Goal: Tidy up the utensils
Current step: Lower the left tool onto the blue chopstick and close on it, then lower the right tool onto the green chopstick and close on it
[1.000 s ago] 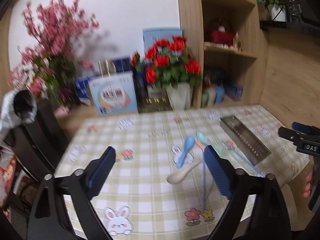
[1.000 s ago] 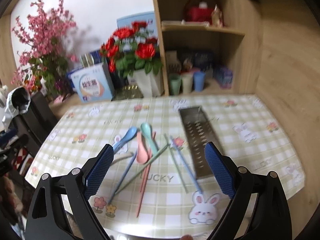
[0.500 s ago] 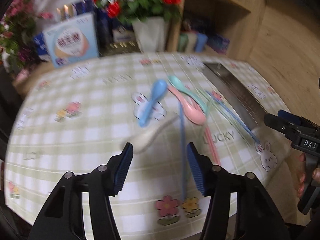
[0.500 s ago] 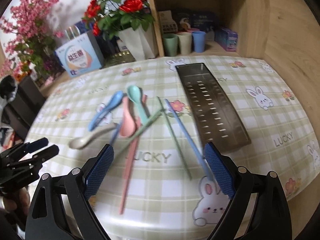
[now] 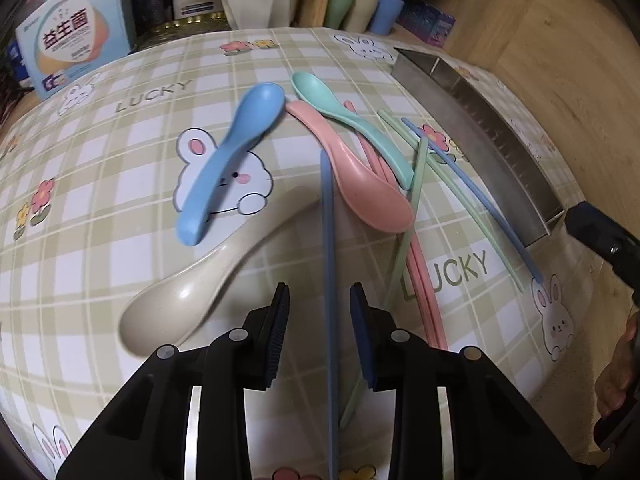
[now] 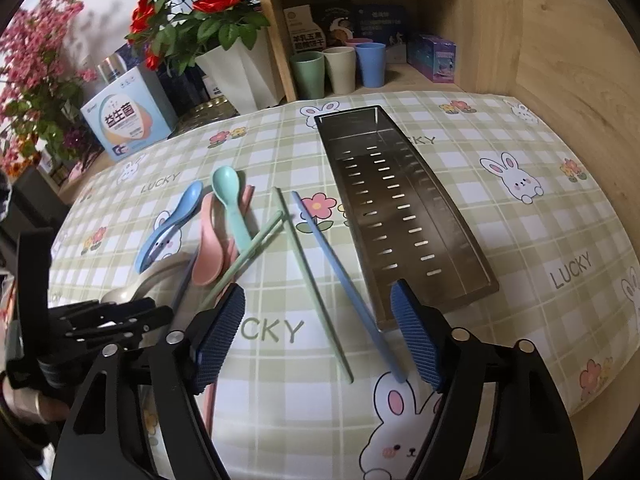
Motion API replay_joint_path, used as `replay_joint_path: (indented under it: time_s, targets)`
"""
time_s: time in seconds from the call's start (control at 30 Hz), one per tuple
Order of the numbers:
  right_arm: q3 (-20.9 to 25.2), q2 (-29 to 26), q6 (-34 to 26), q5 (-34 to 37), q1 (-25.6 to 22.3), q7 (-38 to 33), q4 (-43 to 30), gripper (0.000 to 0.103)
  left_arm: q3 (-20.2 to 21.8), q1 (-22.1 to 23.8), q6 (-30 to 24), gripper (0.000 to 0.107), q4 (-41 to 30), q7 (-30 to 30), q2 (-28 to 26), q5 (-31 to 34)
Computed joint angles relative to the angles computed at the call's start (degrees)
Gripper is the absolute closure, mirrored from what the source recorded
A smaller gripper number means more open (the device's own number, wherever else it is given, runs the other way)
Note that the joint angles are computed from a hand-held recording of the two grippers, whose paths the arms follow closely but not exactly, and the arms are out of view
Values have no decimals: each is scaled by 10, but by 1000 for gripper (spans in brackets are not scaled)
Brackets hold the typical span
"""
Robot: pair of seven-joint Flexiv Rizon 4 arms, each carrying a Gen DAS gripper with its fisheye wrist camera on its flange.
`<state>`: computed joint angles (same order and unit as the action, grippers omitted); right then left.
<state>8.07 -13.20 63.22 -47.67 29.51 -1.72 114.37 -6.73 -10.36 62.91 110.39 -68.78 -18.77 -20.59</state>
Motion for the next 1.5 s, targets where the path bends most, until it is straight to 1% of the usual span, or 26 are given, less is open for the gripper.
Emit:
replay_joint_path:
  time_s: [0.1,0.17,0.23,0.43,0.63,0.7,0.73,0.87,0.93,1.0,1.03,1.1,1.2,1.37,1.47,1.5]
  targets:
    - [-2,-6,9,3,-3,-3,-1,31,6,-7,5,77,-13,-7,-10,22]
    - [-3,-9,13,5,-2,-3,-2,31,12,-12,5,82,-23,-18,-16,39]
    - [-4,-12,18,9,-2,-7,-4,31,15,-15,6,84,-30,-24,-20,53]
    - [-7,-17,23,13,3,-9,-7,31,36,-36,12,84,-48,-46,-28,126]
    - [-7,-19,25,22,6,-8,-7,31,37,-36,0,85,-54,-68,-27,141]
    - [-7,-18,24,23,7,-10,-9,31,33,-34,-7,93,-54,-69,-26,139]
    - [-8,-17,25,21,8,-9,-8,31,28,-31,-11,101,-52,-62,-24,135]
    - [-9,-14,38,14,8,-4,-2,31,28,-31,-14,101,-43,-67,-17,133]
    - [-11,-12,58,5,7,4,3,34,33,-33,-20,101,-39,-84,-11,134]
    - [-9,-13,62,9,7,-4,1,39,39,-34,-10,101,-28,-99,-3,139]
    - [-5,-15,61,15,7,-14,-1,39,40,-33,-4,101,-20,-104,1,140]
    - [-3,-18,63,24,9,-24,-4,44,38,-24,-2,101,-6,-107,10,128]
    - [4,-27,61,55,10,-49,-13,50,38,-15,2,101,11,-106,20,120]
    - [9,-39,44,102,19,-81,-30,60,30,4,19,101,44,-80,38,87]
    - [-2,-34,32,98,24,-80,-28,67,25,11,32,101,62,-64,45,65]
    - [-7,-31,29,89,25,-74,-25,72,20,14,40,101,70,-53,48,51]
